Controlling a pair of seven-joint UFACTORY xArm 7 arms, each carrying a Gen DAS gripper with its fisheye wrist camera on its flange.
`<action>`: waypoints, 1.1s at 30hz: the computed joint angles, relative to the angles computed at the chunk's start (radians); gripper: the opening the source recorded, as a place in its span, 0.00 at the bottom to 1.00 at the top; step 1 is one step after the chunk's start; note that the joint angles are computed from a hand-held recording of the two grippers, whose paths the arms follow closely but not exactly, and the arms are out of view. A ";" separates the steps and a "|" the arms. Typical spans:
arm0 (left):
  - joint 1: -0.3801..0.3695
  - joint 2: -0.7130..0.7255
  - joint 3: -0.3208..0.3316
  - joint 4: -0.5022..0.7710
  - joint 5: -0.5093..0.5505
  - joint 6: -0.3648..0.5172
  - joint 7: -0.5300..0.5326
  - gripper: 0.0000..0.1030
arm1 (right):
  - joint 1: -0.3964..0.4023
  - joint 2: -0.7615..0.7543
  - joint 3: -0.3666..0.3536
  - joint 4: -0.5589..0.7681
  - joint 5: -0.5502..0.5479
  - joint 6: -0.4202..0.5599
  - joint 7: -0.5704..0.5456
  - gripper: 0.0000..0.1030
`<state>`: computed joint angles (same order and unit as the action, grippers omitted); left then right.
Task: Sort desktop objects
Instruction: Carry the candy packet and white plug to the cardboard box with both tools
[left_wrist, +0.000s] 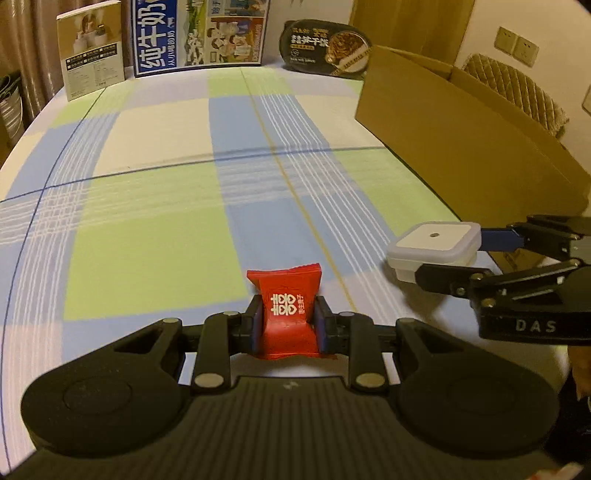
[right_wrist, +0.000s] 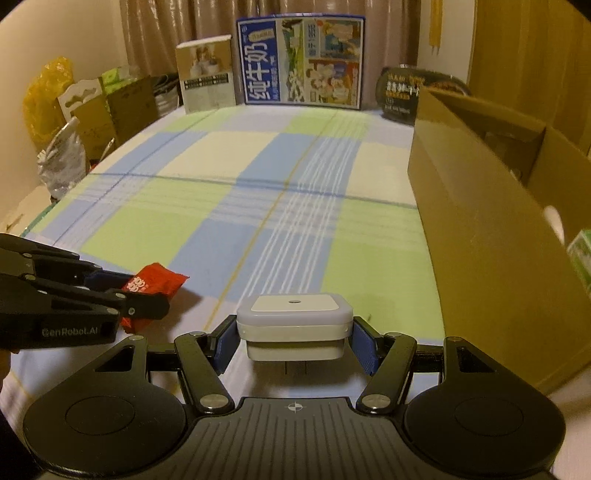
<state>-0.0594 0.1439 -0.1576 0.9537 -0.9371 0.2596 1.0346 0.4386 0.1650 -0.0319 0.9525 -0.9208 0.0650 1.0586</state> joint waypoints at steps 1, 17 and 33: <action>-0.005 0.001 -0.004 -0.006 0.001 -0.017 0.010 0.22 | 0.001 0.003 0.000 0.002 -0.002 -0.002 -0.001 0.59; 0.025 0.061 -0.059 0.035 -0.024 -0.069 0.017 0.22 | 0.043 0.080 -0.051 0.056 0.027 -0.032 -0.042 0.72; 0.037 0.072 -0.091 0.030 0.050 -0.120 -0.039 0.22 | 0.133 0.051 -0.157 0.060 -0.141 -0.011 0.156 0.60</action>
<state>-0.0227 0.2155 -0.2487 0.9833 -0.8874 0.1394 0.9958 0.5715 0.2161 -0.1893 1.0126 -1.0621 0.0536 1.2147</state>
